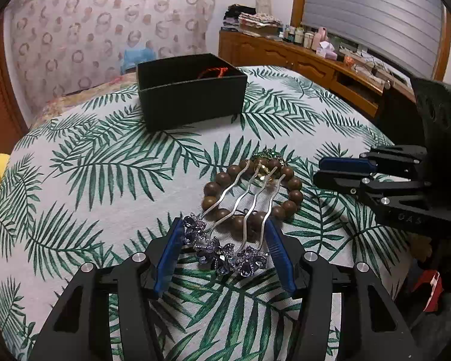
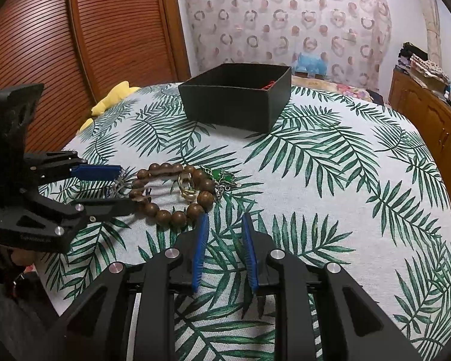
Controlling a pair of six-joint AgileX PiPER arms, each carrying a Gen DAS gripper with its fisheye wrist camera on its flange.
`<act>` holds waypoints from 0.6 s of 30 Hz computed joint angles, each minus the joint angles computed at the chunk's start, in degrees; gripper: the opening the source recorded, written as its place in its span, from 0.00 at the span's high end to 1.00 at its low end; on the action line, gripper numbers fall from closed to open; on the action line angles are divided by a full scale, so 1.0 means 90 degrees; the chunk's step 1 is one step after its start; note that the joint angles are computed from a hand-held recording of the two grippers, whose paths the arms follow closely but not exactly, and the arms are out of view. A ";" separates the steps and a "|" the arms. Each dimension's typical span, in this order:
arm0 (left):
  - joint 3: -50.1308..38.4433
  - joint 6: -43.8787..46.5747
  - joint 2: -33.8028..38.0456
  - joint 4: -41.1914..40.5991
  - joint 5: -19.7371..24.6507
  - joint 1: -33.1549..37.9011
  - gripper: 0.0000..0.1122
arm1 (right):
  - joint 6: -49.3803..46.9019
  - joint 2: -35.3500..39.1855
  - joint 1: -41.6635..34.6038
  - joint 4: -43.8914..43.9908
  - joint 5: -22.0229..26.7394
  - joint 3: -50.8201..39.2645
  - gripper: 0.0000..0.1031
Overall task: Organize jewelry
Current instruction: 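Grasp the purple-flower hair comb with the left gripper while the right approaches the wooden bead bracelet, then grasp the brown wooden bead bracelet with the right gripper while the left lifts the hair comb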
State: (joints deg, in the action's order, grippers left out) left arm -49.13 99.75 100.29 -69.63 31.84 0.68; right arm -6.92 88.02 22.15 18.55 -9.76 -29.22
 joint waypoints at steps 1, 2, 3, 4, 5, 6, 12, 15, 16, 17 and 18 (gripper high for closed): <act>0.0014 0.0036 -0.0025 -0.0048 0.0042 0.0050 0.53 | 0.0000 0.0000 0.0000 0.0000 0.0000 0.0000 0.75; 0.0034 0.0072 -0.0052 -0.0095 0.0077 0.0096 0.53 | -0.0076 0.0011 0.0007 0.0085 0.0006 -0.0009 0.75; 0.0060 0.0119 -0.0079 -0.0152 0.0105 0.0137 0.53 | -0.0143 0.0017 0.0018 0.0160 0.0013 -0.0018 0.75; 0.0096 0.0185 -0.0104 -0.0221 0.0128 0.0179 0.53 | -0.0199 0.0010 0.0017 0.0214 0.0035 -0.0028 0.75; 0.0121 0.0230 -0.0132 -0.0286 0.0158 0.0233 0.53 | -0.0289 0.0014 0.0032 0.0316 0.0037 -0.0035 0.75; 0.0137 0.0260 -0.0152 -0.0325 0.0178 0.0277 0.53 | -0.0330 0.0010 0.0034 0.0359 0.0040 -0.0037 0.75; 0.0133 0.0284 -0.0204 -0.0366 0.0221 0.0412 0.53 | -0.1581 0.0037 0.0131 0.1609 0.0132 -0.0131 0.75; 0.0152 0.0295 -0.0257 -0.0273 0.0102 0.0410 0.53 | -0.2058 0.0062 0.0150 0.2075 0.0192 -0.0197 0.75; 0.0135 0.0233 -0.0246 -0.0168 0.0095 0.0430 0.53 | -0.2180 0.0069 0.0148 0.2198 0.0212 -0.0215 0.75; 0.0110 0.0129 -0.0233 -0.0026 0.0083 0.0435 0.53 | -0.2464 0.0076 0.0161 0.2479 0.0234 -0.0241 0.75; 0.0112 0.0101 -0.0224 0.0046 0.0066 0.0447 0.53 | -0.2573 0.0072 0.0165 0.2578 0.0249 -0.0253 0.75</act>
